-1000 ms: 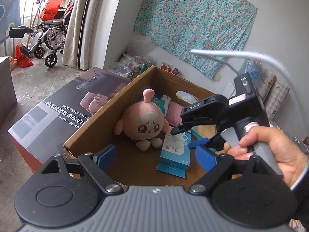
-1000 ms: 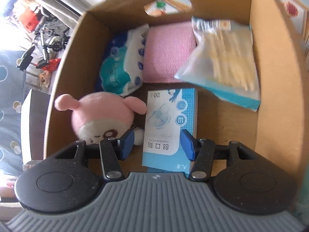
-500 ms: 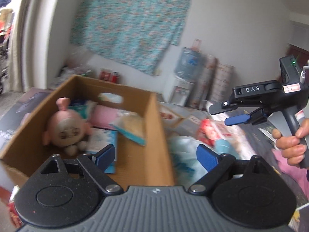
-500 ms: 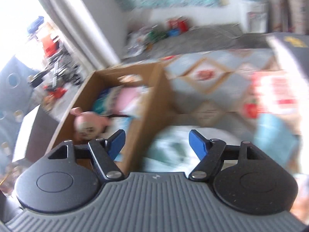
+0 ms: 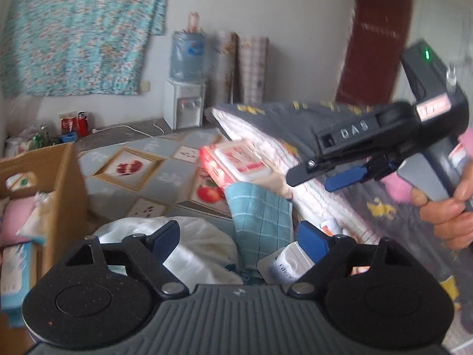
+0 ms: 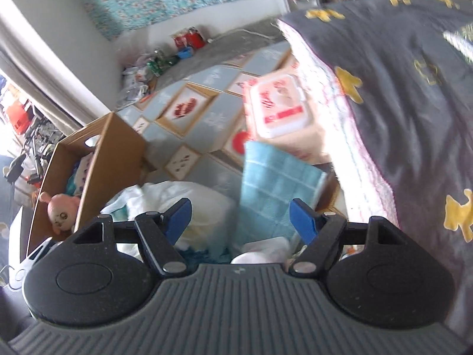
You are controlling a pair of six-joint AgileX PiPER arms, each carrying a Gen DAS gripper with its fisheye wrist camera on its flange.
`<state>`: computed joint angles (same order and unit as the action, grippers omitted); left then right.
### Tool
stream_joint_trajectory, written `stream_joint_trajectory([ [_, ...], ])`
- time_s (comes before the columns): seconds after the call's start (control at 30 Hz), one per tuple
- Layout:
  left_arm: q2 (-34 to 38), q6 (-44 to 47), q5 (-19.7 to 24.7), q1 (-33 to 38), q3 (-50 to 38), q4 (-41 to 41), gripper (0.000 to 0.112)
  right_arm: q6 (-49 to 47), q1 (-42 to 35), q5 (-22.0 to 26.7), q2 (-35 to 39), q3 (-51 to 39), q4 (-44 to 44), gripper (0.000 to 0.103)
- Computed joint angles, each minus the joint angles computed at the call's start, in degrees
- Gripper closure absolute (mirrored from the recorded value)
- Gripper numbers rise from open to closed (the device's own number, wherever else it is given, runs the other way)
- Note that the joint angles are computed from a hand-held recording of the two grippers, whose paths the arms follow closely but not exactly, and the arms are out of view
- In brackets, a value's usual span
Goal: Organize soft objects
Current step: 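Move both tools back over the pile on the bed, then close the left tool on the blue checked towel while the right tool grips it too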
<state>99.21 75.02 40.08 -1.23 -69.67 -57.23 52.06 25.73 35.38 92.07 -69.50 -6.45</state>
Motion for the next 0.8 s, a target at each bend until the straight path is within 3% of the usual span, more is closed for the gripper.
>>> stream_joint_trajectory([
  [0.1, 5.14, -10.0, -3.44, -6.9, -5.49, 10.07, 0.034, -8.79, -4.54, -1.36, 3.15, -0.61, 9.9, 0.03],
  [0.27, 16.21, -29.81, 0.99, -12.7, -20.23, 26.34, 0.041, -19.4, -9.75, -0.13, 9.2, -3.5, 21.27, 0.03],
  [0.4, 24.05, -38.7, 7.56, -15.82, -32.16, 34.43, 0.039, -24.47, -12.02, 0.24, 11.94, -4.81, 26.32, 0.03],
  [0.5, 31.92, -47.91, 16.09, -18.31, -44.29, 42.13, 0.039, -26.86, -13.24, 0.11, 13.29, -5.33, 28.91, 0.03],
  [0.57, 35.72, -51.45, 19.79, -19.07, -49.76, 44.06, 0.039, -27.62, -13.84, 0.25, 14.13, -5.72, 30.17, 0.03],
  [0.7, 40.12, -55.19, 22.88, -20.04, -55.61, 46.03, 0.043, -28.78, -14.82, 0.02, 15.0, -5.85, 31.71, 0.03],
  [0.8, 41.98, -55.79, 25.61, -19.6, -58.68, 44.76, 0.057, -29.3, -15.31, -0.72, 14.78, -5.01, 32.35, 0.029],
])
